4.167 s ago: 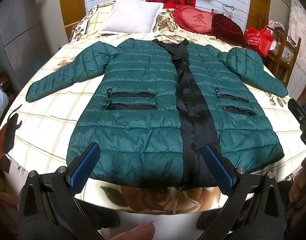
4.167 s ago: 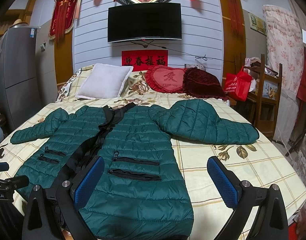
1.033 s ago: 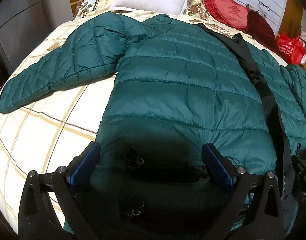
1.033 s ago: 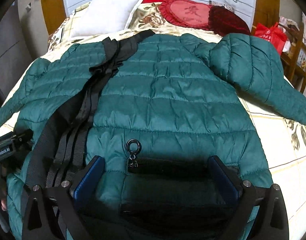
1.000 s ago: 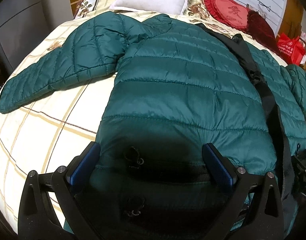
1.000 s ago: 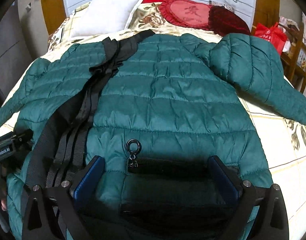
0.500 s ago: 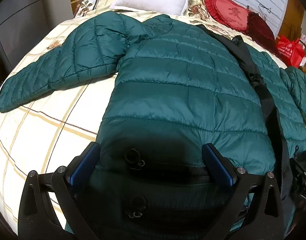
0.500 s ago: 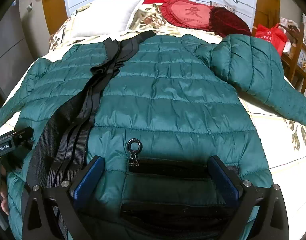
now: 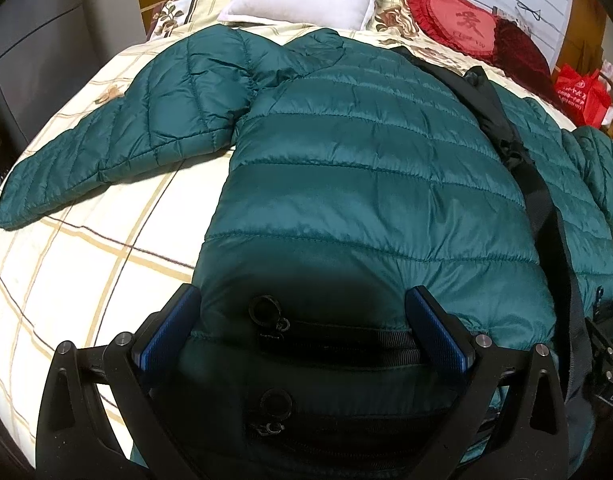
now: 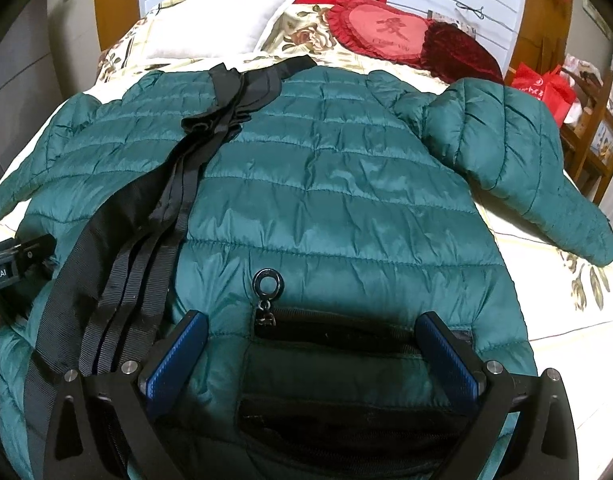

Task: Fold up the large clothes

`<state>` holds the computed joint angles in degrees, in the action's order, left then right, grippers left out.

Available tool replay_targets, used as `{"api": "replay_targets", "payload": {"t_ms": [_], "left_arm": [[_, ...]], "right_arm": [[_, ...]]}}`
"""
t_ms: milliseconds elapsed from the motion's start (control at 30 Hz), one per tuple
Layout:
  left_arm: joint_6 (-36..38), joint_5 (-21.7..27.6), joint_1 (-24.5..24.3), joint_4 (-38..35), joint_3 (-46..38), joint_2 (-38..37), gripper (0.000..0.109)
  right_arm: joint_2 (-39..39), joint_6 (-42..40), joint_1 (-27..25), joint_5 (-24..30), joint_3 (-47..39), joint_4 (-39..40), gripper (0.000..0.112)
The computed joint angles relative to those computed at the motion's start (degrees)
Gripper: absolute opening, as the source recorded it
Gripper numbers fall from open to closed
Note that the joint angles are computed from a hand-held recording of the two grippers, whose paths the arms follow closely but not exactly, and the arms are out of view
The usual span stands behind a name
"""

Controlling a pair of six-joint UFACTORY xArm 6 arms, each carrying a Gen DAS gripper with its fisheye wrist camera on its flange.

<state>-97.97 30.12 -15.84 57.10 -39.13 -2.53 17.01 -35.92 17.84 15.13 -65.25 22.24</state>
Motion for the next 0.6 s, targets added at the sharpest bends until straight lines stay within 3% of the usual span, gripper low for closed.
{"api": "replay_targets", "payload": {"t_ms": [600], "left_arm": [[-0.56,-1.04,0.46,0.72,0.27,0.01,0.103]], "right_arm": [[-0.34,-1.53,-0.35,1.87,-0.22,2.42,0.103]]}}
